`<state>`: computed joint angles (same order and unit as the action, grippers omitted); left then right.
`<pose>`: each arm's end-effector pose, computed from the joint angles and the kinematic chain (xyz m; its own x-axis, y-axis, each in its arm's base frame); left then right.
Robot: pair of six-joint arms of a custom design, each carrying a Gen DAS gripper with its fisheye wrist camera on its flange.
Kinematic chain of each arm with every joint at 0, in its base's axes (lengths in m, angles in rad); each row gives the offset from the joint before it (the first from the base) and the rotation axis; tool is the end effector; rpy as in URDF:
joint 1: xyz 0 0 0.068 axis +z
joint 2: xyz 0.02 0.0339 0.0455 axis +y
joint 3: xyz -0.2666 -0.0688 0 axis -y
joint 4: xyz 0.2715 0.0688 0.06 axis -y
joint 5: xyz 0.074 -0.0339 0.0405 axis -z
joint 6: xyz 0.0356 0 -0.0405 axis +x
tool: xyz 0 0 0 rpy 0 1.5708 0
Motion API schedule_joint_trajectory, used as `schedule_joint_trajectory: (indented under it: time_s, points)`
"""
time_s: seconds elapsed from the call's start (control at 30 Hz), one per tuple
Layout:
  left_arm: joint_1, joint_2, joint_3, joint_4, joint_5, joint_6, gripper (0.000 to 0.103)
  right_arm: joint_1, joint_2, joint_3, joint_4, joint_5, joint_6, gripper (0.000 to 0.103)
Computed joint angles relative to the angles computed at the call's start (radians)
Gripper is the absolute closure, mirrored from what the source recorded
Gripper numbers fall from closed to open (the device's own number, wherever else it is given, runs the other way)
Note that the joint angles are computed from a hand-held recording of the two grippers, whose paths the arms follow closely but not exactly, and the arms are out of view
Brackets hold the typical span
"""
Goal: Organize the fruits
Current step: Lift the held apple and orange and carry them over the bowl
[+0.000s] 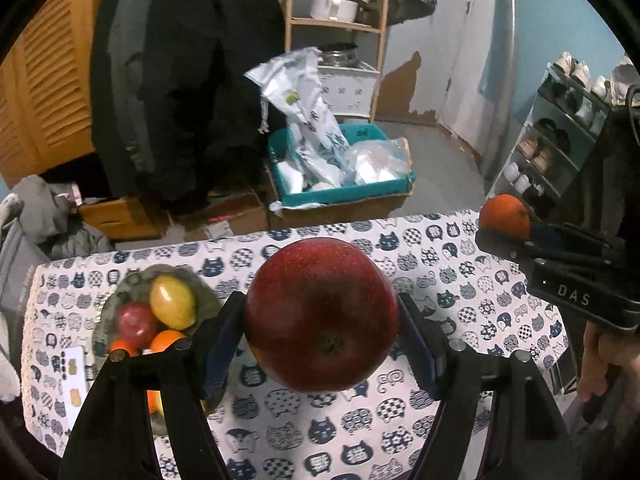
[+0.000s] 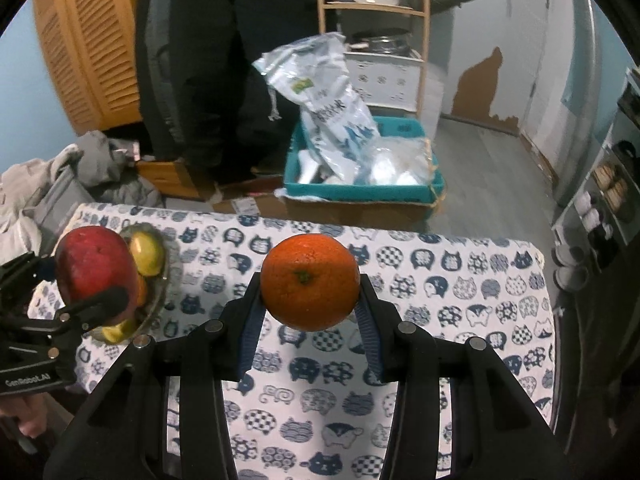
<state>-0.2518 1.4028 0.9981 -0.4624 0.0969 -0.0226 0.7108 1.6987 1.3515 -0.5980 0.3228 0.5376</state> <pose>0.3085 -0.0829 0.2412 -0.7452 0.1685 -0.6452 0.2918 0.9524 -0.0884 0.3051 0.2477 0.2546 -0.7724 -0.0242 -0.6347 -0.0960 0.9922 0.0790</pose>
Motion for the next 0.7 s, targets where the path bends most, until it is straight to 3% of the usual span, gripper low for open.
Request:
schedule_joint_trajectory:
  time_s: [0.27,0.7]
  points:
    - [0.126,-0.054,-0.028,-0.015,0.030,0.048,0.028,0.046,0.093,0.127,-0.014,-0.009,-0.018,0.060]
    - [0.309,-0.053,-0.066,0.009,0.059,0.108,0.027,0.118,0.349,0.456,-0.083,-0.052,-0.064,0.060]
